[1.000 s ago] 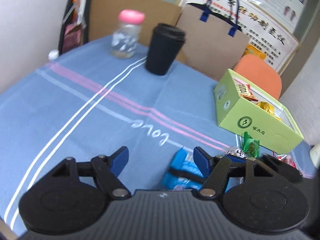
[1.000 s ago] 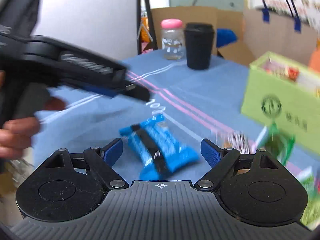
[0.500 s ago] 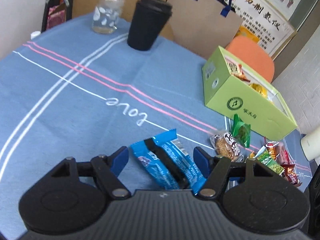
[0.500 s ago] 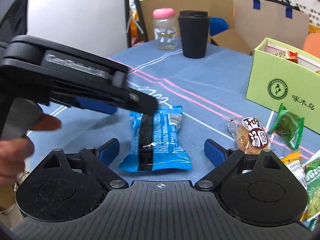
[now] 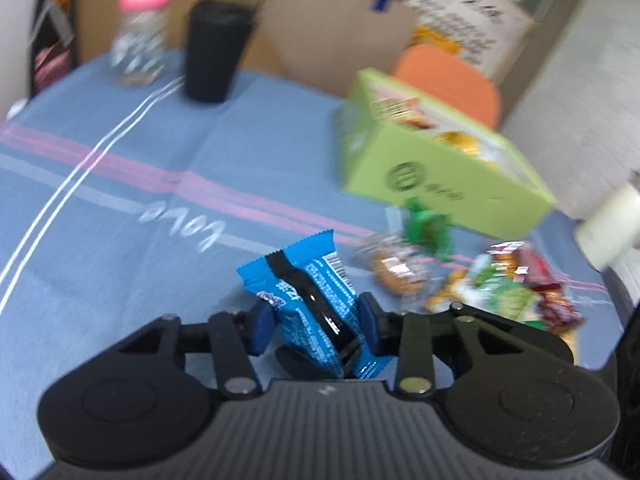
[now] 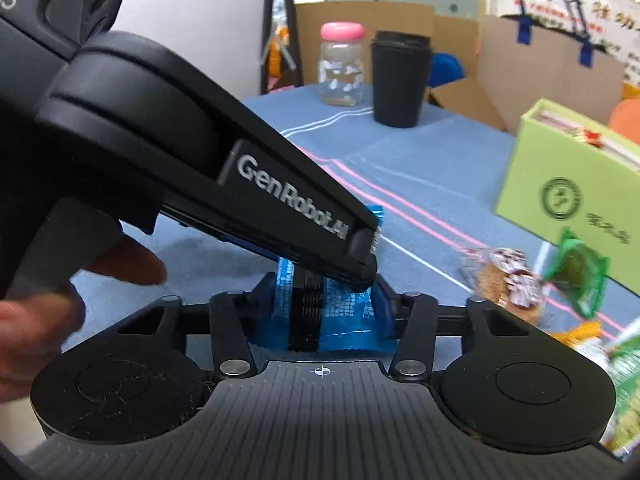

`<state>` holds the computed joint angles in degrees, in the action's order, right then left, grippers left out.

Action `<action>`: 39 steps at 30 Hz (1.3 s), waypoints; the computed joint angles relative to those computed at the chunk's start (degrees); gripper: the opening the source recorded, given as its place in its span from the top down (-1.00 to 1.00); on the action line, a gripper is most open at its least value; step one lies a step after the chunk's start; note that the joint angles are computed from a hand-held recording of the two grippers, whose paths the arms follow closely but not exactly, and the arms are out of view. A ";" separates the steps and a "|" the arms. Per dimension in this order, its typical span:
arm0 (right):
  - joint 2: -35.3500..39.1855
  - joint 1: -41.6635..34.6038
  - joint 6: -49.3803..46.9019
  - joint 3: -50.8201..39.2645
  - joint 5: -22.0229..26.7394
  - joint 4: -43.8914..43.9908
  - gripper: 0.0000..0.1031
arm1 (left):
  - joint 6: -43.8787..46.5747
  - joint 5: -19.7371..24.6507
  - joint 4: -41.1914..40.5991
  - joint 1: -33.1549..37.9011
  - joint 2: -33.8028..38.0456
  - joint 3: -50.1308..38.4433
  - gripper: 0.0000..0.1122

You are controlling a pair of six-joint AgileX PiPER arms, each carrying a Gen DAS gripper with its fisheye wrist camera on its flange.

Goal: Organize snacks
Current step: 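Carry the blue snack bar into the green box and open the left gripper, then grasp the clear-wrapped bread with red end using the left gripper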

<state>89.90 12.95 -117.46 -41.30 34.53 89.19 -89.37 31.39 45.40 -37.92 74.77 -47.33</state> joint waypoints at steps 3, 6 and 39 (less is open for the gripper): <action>-3.72 -4.70 1.79 0.08 2.43 -1.31 0.50 | 3.75 -0.42 0.51 -0.52 2.58 -5.92 0.34; -4.37 -8.56 5.40 -4.18 3.28 -4.15 0.50 | 20.48 -3.47 -10.37 3.88 8.71 -16.28 0.34; 12.15 -23.74 24.28 -35.46 9.77 -12.54 -0.80 | 22.85 0.22 -4.51 4.97 22.28 -37.07 -0.25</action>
